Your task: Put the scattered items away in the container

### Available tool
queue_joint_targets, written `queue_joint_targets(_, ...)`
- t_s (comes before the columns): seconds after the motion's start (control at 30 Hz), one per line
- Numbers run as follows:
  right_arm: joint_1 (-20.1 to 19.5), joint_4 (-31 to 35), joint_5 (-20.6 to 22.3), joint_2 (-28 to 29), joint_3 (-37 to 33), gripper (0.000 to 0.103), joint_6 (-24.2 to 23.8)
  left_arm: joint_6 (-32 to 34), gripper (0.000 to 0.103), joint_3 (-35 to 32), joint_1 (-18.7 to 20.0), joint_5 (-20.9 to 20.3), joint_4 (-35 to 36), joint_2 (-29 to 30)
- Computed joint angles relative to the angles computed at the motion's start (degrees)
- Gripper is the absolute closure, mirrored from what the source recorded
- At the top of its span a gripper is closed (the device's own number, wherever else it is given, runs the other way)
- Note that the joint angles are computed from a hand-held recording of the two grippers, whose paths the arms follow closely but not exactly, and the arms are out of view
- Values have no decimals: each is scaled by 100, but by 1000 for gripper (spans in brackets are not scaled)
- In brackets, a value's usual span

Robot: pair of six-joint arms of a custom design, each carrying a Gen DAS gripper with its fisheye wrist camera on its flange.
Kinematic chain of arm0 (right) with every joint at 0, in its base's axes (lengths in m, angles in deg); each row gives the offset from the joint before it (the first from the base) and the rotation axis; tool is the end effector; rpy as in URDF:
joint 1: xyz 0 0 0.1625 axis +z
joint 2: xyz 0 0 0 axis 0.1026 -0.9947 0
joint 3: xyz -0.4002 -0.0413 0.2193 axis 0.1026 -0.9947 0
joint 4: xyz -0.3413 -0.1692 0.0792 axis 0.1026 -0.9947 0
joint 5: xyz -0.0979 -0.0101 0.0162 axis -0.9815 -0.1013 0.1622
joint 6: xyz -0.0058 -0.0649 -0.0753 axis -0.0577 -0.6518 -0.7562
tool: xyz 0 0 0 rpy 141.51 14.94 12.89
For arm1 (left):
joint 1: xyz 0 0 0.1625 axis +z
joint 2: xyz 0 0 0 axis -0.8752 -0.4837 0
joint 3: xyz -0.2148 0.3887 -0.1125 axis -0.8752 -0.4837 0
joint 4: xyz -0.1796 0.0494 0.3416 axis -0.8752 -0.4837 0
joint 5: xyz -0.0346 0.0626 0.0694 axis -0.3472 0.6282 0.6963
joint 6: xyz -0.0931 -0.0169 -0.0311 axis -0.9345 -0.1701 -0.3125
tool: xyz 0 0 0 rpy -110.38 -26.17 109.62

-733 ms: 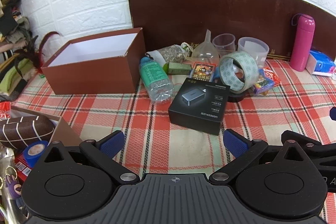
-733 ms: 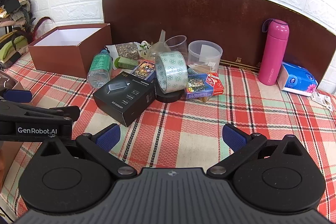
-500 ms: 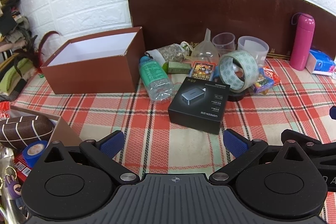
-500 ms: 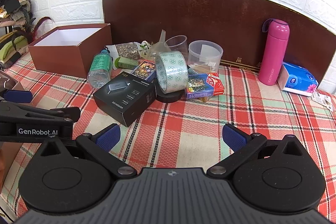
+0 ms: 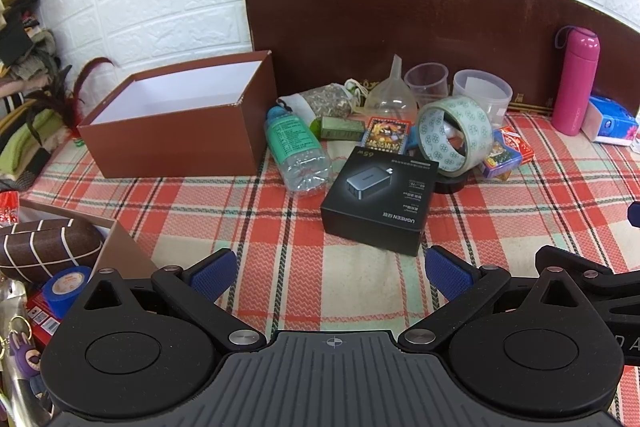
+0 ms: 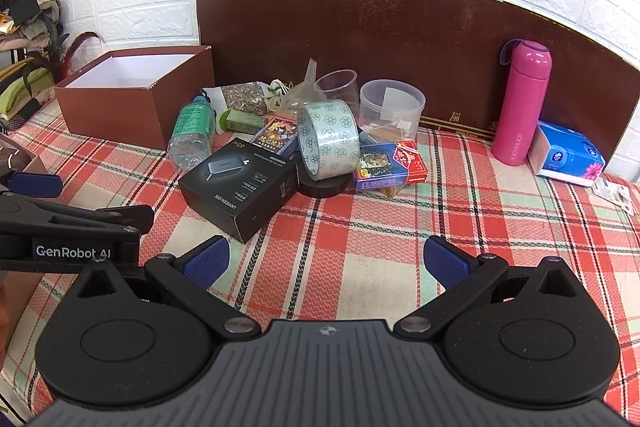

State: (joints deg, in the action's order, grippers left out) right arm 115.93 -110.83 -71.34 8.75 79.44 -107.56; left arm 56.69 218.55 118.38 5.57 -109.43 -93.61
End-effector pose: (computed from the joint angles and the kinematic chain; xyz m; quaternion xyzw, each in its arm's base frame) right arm 0.4125 -0.5103 -0.0554 0.3853 -0.8448 0.2772 0.2470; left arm -0.0219 -0.4539 0.3280 -0.0092 0.8073 -0.4051 0.4290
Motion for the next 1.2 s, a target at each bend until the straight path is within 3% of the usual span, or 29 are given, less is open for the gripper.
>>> queue_joint_targets(1.2, -2, 148, -69, 54, -158, 0, -28, 168, 0, -58, 120, -108, -72, 52)
